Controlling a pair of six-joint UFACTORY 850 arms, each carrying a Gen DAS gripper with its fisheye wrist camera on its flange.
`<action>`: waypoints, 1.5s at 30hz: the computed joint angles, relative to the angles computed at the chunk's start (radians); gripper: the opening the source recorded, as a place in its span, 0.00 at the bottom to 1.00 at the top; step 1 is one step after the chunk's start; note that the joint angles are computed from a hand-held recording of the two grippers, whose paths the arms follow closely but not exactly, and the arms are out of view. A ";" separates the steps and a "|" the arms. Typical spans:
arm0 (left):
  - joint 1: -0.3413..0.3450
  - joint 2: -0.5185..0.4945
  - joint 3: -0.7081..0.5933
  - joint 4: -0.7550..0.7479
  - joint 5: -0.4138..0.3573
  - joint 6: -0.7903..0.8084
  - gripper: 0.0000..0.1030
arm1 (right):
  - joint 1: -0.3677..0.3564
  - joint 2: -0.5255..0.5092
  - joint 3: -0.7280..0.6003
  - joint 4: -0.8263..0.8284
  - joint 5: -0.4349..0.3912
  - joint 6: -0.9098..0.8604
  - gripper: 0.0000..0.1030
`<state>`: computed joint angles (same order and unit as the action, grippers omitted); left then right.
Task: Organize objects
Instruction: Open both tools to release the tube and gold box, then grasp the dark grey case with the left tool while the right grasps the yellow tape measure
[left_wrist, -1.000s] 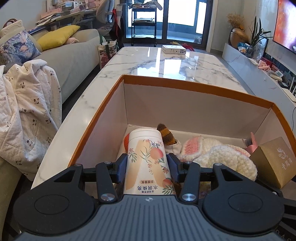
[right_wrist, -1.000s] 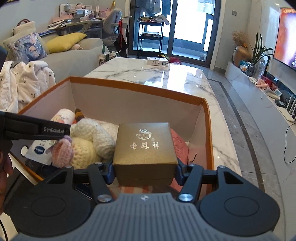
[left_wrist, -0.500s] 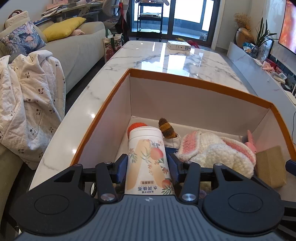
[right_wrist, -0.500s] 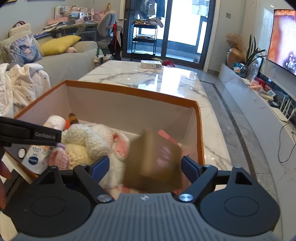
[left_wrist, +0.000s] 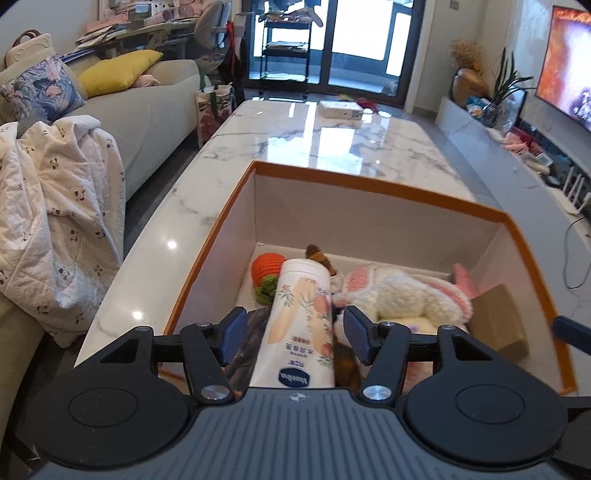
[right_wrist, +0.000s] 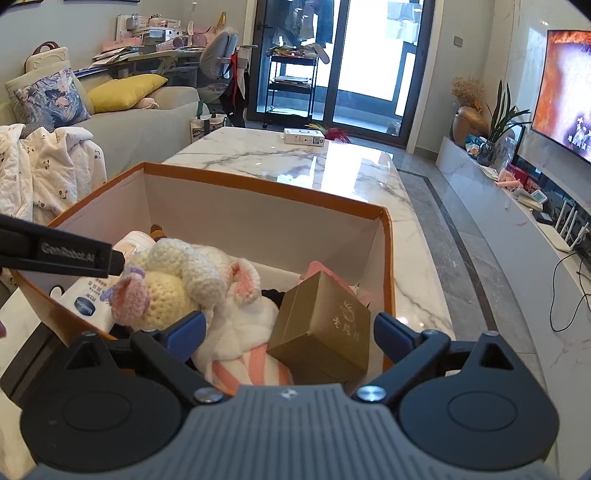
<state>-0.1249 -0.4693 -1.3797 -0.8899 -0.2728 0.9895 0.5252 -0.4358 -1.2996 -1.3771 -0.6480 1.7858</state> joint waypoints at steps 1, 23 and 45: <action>0.004 0.012 0.012 -0.050 -0.002 0.053 0.67 | 0.002 0.003 0.003 -0.004 -0.003 0.003 0.95; 0.127 0.186 0.269 -0.324 -0.115 0.455 0.73 | 0.109 0.147 0.161 -0.120 -0.004 0.142 0.96; 0.104 0.038 0.181 -0.057 0.001 0.178 0.73 | 0.072 -0.063 0.055 -0.094 0.320 0.116 0.96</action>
